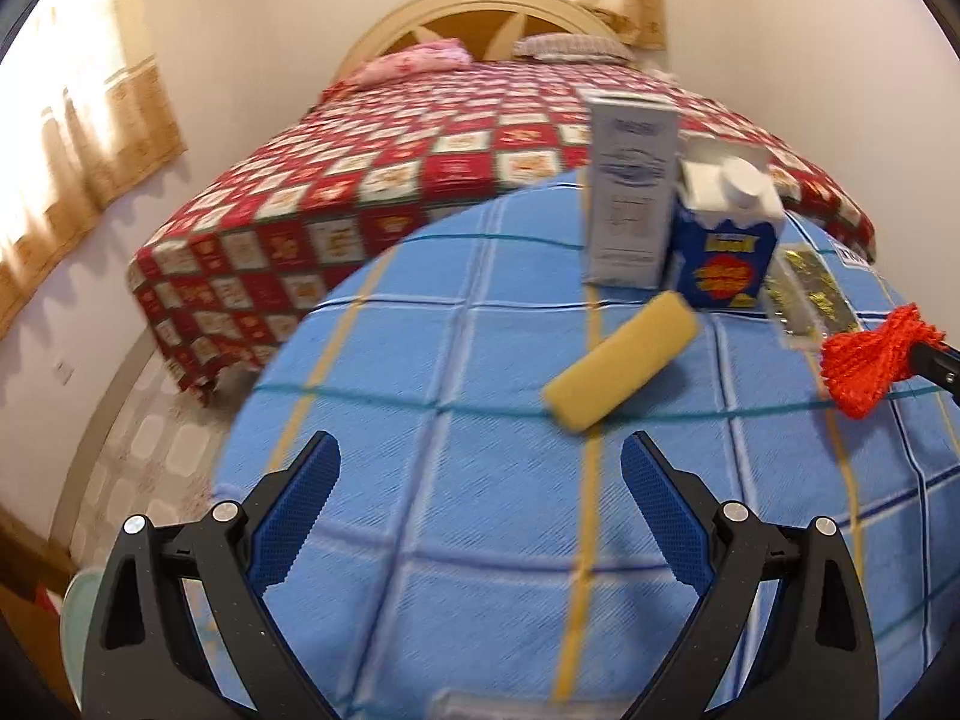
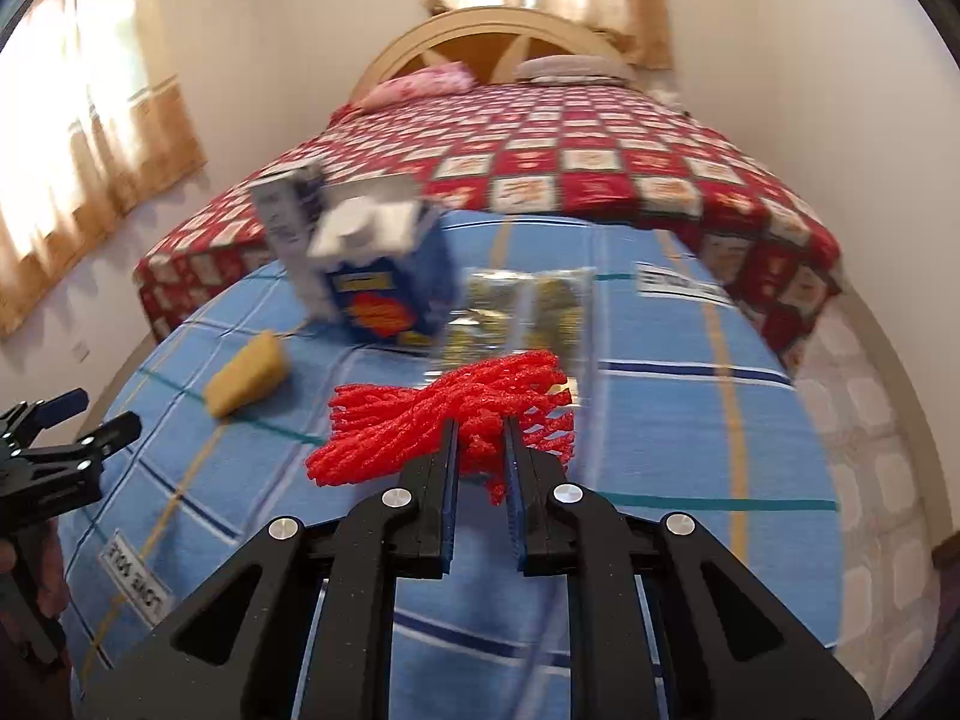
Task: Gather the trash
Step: 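Grasp the yellow sponge with the left tool while the right tool grasps the red mesh bag, then carry the yellow sponge over the bin with the left tool while the right carries the mesh bag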
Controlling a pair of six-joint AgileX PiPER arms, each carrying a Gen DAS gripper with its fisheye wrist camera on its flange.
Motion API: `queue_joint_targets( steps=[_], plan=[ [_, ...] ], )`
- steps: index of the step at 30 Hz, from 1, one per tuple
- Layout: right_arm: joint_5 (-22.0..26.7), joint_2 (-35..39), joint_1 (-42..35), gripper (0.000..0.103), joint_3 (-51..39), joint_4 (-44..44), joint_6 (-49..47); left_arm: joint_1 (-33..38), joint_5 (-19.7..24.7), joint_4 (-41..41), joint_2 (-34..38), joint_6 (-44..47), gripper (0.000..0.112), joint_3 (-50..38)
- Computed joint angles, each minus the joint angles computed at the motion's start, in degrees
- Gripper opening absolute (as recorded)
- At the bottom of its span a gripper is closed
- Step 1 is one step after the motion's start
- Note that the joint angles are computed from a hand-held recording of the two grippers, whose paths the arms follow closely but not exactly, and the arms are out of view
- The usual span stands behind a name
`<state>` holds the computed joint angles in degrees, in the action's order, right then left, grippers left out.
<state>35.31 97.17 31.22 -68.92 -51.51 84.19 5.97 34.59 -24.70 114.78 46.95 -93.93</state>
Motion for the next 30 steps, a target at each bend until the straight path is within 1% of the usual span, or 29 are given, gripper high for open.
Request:
queue_joint_targets(
  steps=[2,5,6,7,8,9,10,11,12,13,14,15,16,17,20,25,30],
  plan=[
    [-1.87,-1.84,-2.14,0.015,3.13,-0.64,0.72,-2.55,1.19,3.21,2.48,-3.90,0.092,-3.08],
    [-3.62,-3.28,-4.15,0.015,5.49,-0.83,0.35,-5.25,2.06,6.48,5.39,-6.54,0.089,-6.09],
    [-4.27,-3.62,-4.70,0.015,6.11,-0.98,0.29,-5.88,2.22,7.38,6.11,-7.28,0.085,-6.84],
    [-5.13,-3.84,-5.41,0.015,6.79,-1.21,0.27,-6.33,2.85,7.94,7.05,-7.49,0.078,-7.96],
    [-5.77,-3.98,-5.65,0.015,7.26,-1.34,0.43,-6.65,4.04,8.38,8.21,-7.69,0.074,-9.50],
    [-6.29,-4.10,-5.86,0.015,7.64,-1.47,0.57,-6.83,5.08,8.72,9.27,-8.14,0.066,-10.94],
    [-6.87,-4.08,-5.92,0.015,7.82,-1.70,0.75,-6.87,5.85,8.60,9.86,-7.94,0.051,-11.73],
    [-6.81,-3.94,-5.66,0.015,7.71,-1.89,1.09,-6.77,7.24,8.06,10.52,-7.03,0.044,-12.72],
    [-7.17,-3.77,-5.45,0.015,7.61,-1.93,1.08,-6.57,7.70,7.22,10.64,-6.04,0.041,-12.81],
    [-7.28,-3.51,-5.26,0.015,7.46,-2.17,1.40,-6.46,7.37,6.98,10.36,-5.65,0.034,-12.35],
    [-7.21,-3.17,-4.67,0.015,6.99,-2.40,1.60,-6.02,8.46,6.30,10.21,-4.66,0.032,-12.46],
    [-6.97,-3.16,-4.16,0.015,6.75,-2.63,1.78,-5.65,8.88,5.49,9.87,-3.79,0.030,-12.11],
    [-6.68,-2.98,-3.68,0.015,6.39,-2.83,2.08,-5.05,8.36,4.51,8.71,-2.32,0.029,-10.57],
    [-6.27,-2.76,-2.86,0.015,5.77,-3.13,2.36,-4.70,7.75,4.03,7.71,-1.51,0.029,-9.25],
    [-4.80,-1.67,-0.39,0.015,3.37,-3.72,2.48,-1.82,7.98,0.94,4.34,2.52,0.029,-5.62],
    [-2.33,1.47,3.87,0.015,-1.85,-3.68,1.54,4.69,7.29,-3.62,-1.79,9.14,0.029,1.27],
    [0.06,6.62,8.67,0.015,-9.26,-2.23,-0.98,11.56,7.66,-7.50,-5.75,15.53,0.029,5.97]
  ],
)
